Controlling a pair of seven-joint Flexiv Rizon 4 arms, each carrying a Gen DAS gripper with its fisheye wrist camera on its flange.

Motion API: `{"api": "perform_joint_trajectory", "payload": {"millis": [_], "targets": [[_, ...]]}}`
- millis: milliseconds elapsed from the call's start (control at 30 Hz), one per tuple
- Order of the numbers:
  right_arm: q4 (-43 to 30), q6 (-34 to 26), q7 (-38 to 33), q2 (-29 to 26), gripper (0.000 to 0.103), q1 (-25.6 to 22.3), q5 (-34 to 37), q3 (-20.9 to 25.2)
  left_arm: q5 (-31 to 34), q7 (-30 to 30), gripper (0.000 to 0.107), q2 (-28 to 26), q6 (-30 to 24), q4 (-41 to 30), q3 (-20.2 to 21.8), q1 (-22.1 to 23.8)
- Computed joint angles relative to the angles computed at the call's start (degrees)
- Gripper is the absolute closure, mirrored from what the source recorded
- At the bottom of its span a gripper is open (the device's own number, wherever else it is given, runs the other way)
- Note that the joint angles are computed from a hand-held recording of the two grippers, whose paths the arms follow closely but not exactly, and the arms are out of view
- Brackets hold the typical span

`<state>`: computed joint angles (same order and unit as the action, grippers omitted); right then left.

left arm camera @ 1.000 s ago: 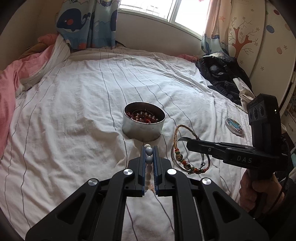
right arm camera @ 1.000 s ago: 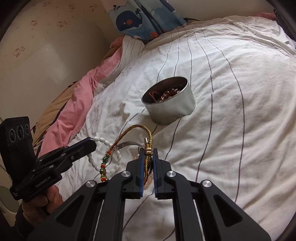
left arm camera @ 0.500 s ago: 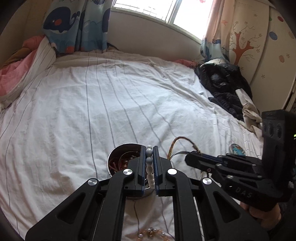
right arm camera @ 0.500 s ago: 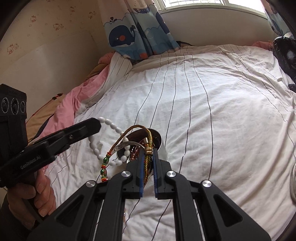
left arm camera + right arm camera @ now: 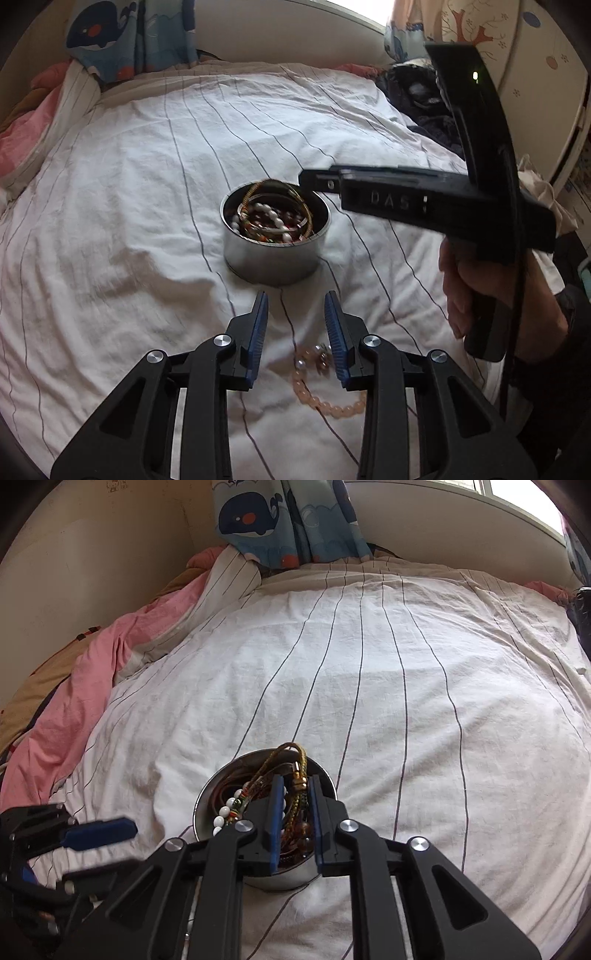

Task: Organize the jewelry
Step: 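Carry the white bracelet into the tin with the left gripper while the right drops the gold one in, then close the left gripper on the pink bead bracelet and lift it to the tin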

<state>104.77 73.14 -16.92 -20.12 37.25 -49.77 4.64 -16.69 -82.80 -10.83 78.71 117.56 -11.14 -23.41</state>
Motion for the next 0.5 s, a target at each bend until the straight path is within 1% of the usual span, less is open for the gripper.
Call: {"api": "perform_joint_trajectory", "payload": {"millis": [33, 133, 200, 300, 367, 433, 467, 500], "targets": [[1.73, 0.71, 3.18, 1.51, 0.068, 0.79, -3.15, -1.63, 1.19, -0.49, 0.077, -0.16, -0.94, -0.02, 0.29, -0.54], [5.99, 1.85, 6.12, 5.07, 0.067, -0.61, -5.96, -0.57, 4.91, -2.82, 0.077, -1.05, -4.13, -0.77, 1.36, -1.87], [8.57, 2.73, 6.58, 6.90, 0.067, -2.19, -5.34, 1.27, 9.39, -5.71, 0.077, -1.31, -5.95, -1.82, 2.90, -3.17], [12.29, 5.22, 7.24, 8.89, 0.067, -3.88, -3.74, 3.39, 12.29, -8.42, 0.077, -1.15, -7.80, -1.97, 3.49, -3.67], [14.08, 6.27, 8.17, 9.61, 0.067, -4.22, -3.68, 4.05, 15.89, -11.32, 0.077, -1.39, -9.96, -2.80, 4.52, -4.33], [15.32, 7.62, 9.67, 9.67, 0.067, -4.34, -4.16, 4.12, 17.83, -12.42, 0.077, -1.60, -10.40, -3.10, 4.54, -4.38], [15.69, 8.18, 10.17, 9.44, 0.067, -4.38, -4.14, 4.15, 19.11, -13.02, 0.079, -1.52, -10.96, -3.49, 4.67, -4.59], [16.04, 8.93, 10.64, 9.15, 0.067, -4.38, -4.12, 4.10, 19.00, -12.35, 0.084, -1.35, -11.39, -3.51, 4.21, -4.31]]}}
